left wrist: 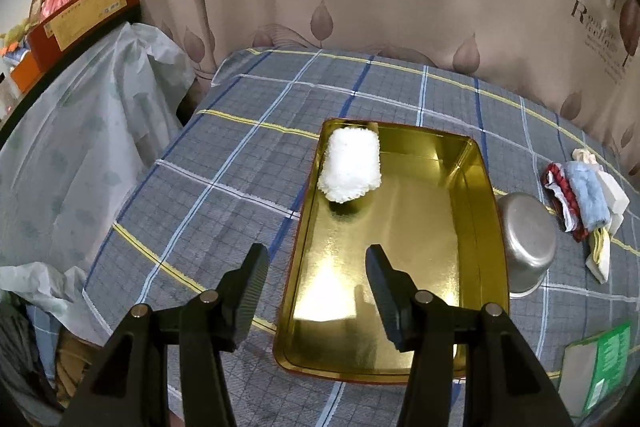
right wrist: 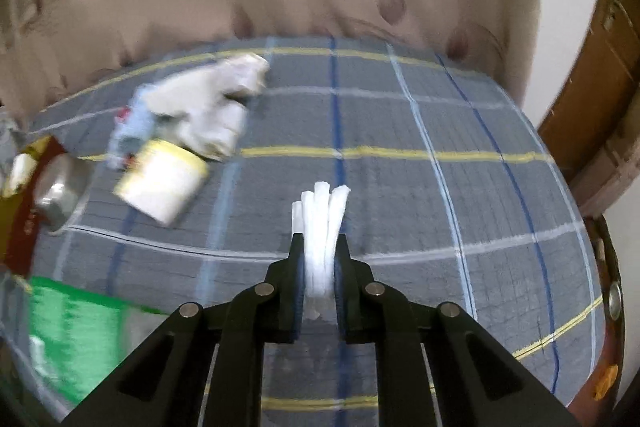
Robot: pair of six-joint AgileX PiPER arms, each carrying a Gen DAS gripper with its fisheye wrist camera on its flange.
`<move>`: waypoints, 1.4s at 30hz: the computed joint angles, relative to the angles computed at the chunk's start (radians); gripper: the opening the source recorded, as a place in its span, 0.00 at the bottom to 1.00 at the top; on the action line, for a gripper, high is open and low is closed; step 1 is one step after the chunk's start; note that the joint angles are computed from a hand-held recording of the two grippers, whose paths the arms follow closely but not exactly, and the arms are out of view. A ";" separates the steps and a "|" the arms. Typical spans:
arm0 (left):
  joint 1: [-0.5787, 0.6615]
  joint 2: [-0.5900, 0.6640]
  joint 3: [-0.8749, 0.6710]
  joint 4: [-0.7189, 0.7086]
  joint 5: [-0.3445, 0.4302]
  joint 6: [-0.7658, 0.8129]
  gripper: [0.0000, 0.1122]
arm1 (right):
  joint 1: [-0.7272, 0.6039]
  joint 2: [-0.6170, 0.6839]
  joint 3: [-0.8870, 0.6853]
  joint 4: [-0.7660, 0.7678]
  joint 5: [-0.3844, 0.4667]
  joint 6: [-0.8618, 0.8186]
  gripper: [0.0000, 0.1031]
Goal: Organize soft objects
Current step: 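Carry the white sock with the right gripper into the gold tray and release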
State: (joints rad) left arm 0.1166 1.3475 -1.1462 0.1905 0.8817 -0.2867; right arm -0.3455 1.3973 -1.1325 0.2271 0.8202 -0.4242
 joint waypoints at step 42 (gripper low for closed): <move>0.285 -0.026 0.064 -0.050 -0.062 0.055 0.46 | 1.013 0.821 -1.140 -0.129 0.305 0.519 0.14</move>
State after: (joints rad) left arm 0.4013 1.3213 -1.0824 0.1405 0.8192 -0.2322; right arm 0.6670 2.2187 -2.2722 0.0980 1.1249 0.0950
